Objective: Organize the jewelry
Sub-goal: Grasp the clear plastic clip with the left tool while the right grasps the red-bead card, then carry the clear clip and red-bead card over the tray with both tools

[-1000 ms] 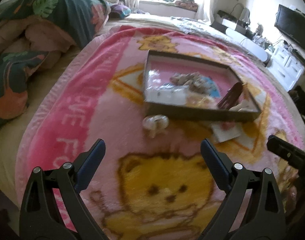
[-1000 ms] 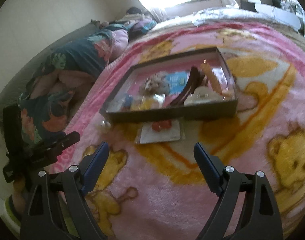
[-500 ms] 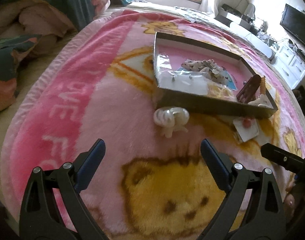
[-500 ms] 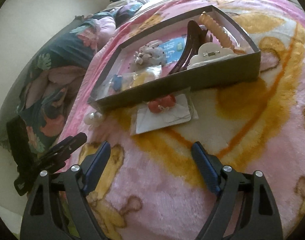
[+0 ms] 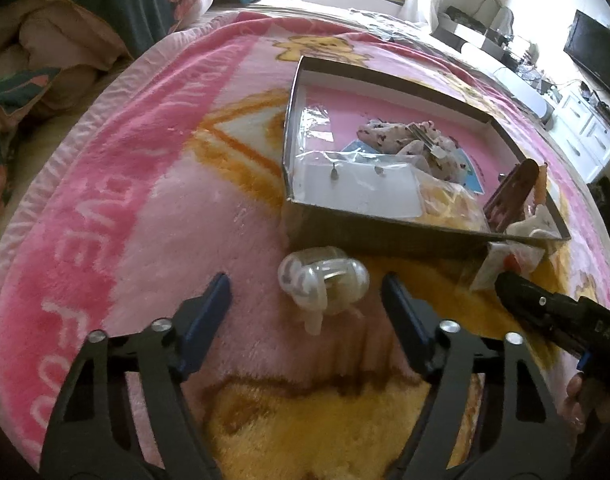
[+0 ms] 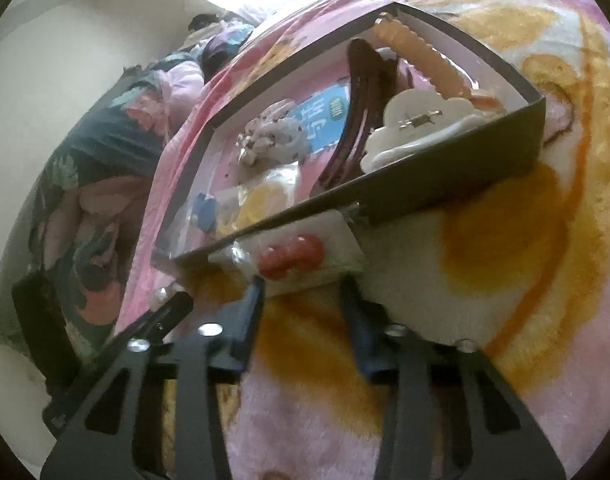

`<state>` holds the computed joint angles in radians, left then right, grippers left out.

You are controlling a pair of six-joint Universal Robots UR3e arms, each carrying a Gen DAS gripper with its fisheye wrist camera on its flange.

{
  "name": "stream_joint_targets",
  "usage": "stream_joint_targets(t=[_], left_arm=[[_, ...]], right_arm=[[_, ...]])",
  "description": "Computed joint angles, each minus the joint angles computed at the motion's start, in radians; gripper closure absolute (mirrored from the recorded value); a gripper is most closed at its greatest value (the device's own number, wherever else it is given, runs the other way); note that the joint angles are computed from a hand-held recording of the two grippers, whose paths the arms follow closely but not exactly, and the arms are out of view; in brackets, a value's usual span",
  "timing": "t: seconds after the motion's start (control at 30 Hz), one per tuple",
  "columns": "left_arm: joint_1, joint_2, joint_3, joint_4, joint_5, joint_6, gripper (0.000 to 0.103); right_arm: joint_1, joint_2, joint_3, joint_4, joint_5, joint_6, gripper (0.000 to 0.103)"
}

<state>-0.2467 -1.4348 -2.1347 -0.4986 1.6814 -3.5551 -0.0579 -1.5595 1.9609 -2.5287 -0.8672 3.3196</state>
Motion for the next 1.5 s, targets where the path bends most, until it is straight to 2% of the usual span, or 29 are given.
stream_joint_targets(t=[0.03, 0.1, 0.13, 0.4, 0.67, 0.73, 0.77, 0.8, 0.83, 0.93, 1.1, 1.17, 1.2, 1.23, 1.3, 1.37, 1.5], left_arm=[[-0.006, -0.008, 0.003, 0.007, 0.007, -0.005, 0.051], [-0.011, -0.011, 0.004, 0.011, 0.013, -0.005, 0.067], [-0.01, -0.009, 0.002, 0.014, 0.007, -0.002, 0.071], [-0.014, 0.028, -0.009, 0.0, 0.002, 0.006, 0.071], [-0.016, 0.125, -0.031, -0.052, -0.016, 0.005, 0.071], [-0.023, 0.14, -0.035, -0.061, -0.018, 0.007, 0.071], [-0.029, 0.148, -0.038, -0.065, -0.018, 0.006, 0.071], [-0.034, 0.153, -0.042, -0.065, -0.019, 0.005, 0.071], [-0.039, 0.16, -0.046, -0.069, -0.019, 0.004, 0.071], [-0.043, 0.173, -0.047, -0.076, -0.024, 0.004, 0.071], [-0.05, 0.179, -0.041, -0.078, -0.028, -0.003, 0.071], [-0.063, 0.175, -0.035, -0.075, -0.022, -0.012, 0.071], [-0.069, 0.171, -0.031, -0.074, -0.02, -0.016, 0.071], [-0.073, 0.169, -0.027, -0.074, -0.018, -0.018, 0.071], [-0.086, 0.163, -0.015, -0.073, -0.013, -0.023, 0.071], [-0.099, 0.161, 0.001, -0.083, -0.006, -0.027, 0.071], [-0.115, 0.162, 0.043, -0.092, 0.009, -0.021, 0.071]], right_arm=[[-0.004, 0.006, 0.002, -0.004, 0.011, -0.004, 0.082], [-0.006, 0.01, 0.012, -0.015, 0.032, -0.019, 0.1], [-0.008, 0.005, 0.02, -0.018, 0.035, -0.025, 0.102], [-0.03, -0.083, 0.054, 0.017, 0.064, -0.108, 0.103], [-0.064, -0.165, 0.057, 0.113, 0.08, -0.174, 0.103], [-0.074, -0.157, 0.041, 0.182, 0.089, -0.187, 0.103], [-0.086, -0.15, 0.033, 0.235, 0.109, -0.202, 0.1], [-0.11, -0.144, 0.036, 0.295, 0.145, -0.209, 0.084], [-0.121, -0.142, 0.043, 0.304, 0.152, -0.194, 0.061], [-0.14, -0.139, 0.064, 0.28, 0.183, -0.157, 0.061], [-0.153, -0.091, 0.081, 0.16, 0.198, -0.014, 0.061], [-0.149, -0.063, 0.079, 0.117, 0.188, 0.041, 0.065], [-0.147, -0.056, 0.083, 0.095, 0.174, 0.064, 0.073], [-0.15, -0.047, 0.089, 0.077, 0.183, 0.069, 0.074], [-0.161, -0.048, 0.105, 0.053, 0.196, 0.07, 0.076], [-0.184, -0.081, 0.122, 0.087, 0.222, 0.03, 0.077], [-0.237, -0.186, 0.117, 0.295, 0.287, -0.113, 0.077]])
